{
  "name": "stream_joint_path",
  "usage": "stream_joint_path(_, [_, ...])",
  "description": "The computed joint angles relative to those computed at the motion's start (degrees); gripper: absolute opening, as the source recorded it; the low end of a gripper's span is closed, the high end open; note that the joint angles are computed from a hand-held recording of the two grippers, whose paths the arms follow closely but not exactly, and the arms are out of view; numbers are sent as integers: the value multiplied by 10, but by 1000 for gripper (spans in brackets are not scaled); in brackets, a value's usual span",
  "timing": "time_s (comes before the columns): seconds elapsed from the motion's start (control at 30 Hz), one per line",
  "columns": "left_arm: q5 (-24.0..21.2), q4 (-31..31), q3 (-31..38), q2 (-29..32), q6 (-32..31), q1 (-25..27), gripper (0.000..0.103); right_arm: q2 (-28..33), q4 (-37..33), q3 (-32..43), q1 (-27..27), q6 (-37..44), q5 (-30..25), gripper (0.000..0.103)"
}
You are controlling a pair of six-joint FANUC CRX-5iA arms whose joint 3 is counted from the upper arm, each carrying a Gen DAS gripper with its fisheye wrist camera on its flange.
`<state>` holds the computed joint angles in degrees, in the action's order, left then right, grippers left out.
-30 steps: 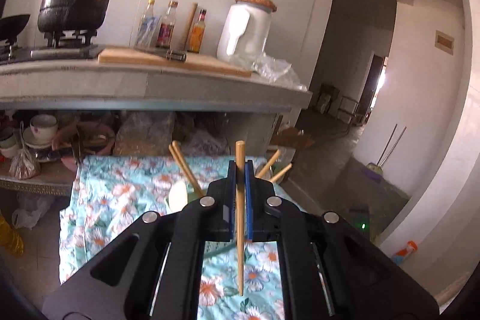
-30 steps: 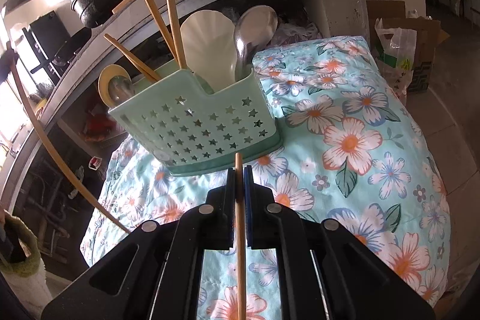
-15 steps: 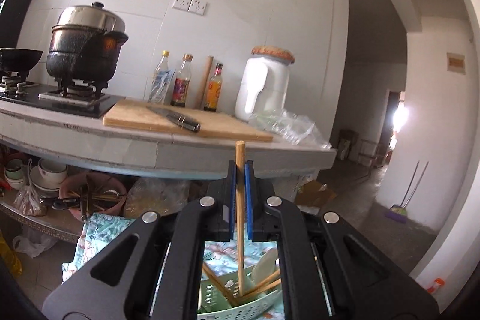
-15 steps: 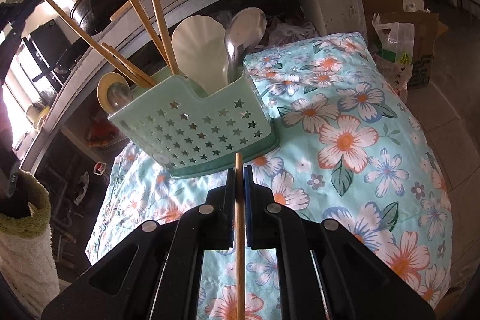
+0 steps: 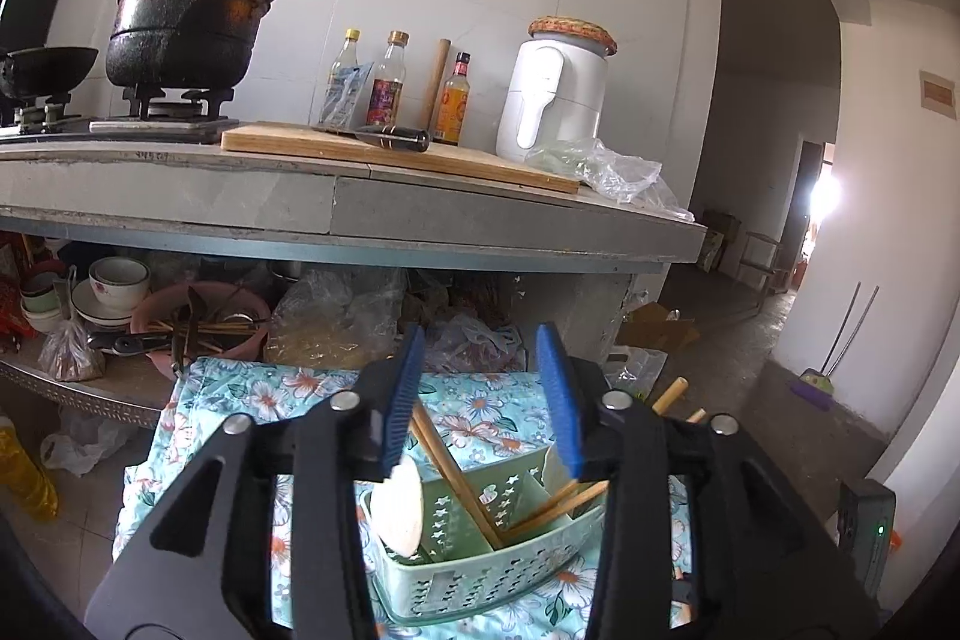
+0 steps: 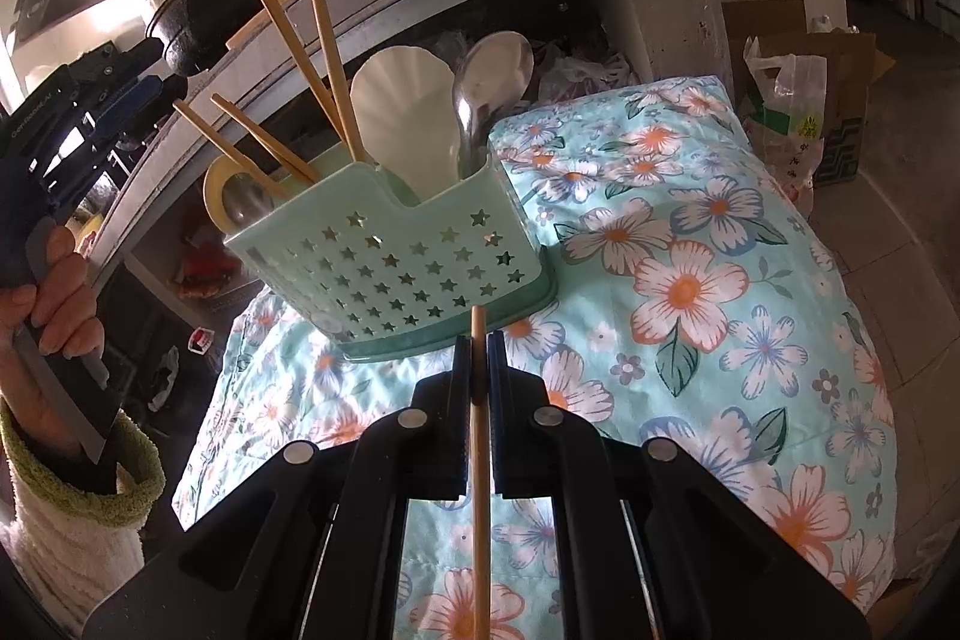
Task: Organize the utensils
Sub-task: 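Open the left gripper over the green holder while the right gripper keeps its chopstick above, then lower the chopstick into the green holder and open the right gripper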
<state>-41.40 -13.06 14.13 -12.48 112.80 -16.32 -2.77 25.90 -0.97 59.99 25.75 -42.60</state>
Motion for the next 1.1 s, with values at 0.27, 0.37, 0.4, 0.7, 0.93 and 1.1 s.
stream_joint_path(0.27, [-9,-5,-36,-45,17,-16,61,-37,98,-23,19,-49,37,6])
stream_joint_path(0.37, [-9,1,-56,-62,19,-20,67,-46,130,-18,19,-56,62,6])
stream_joint_path(0.4, [-11,-4,-62,-67,27,-23,69,-46,144,-14,18,-57,73,6])
stream_joint_path(0.7, [-41,-20,-99,-96,57,-38,81,-9,221,71,9,-11,136,6])
stream_joint_path(0.93, [-76,-33,-125,-120,71,-39,88,59,293,170,-9,4,140,6])
stream_joint_path(1.1, [-96,-58,-142,-135,103,-52,90,120,318,235,-14,28,119,6])
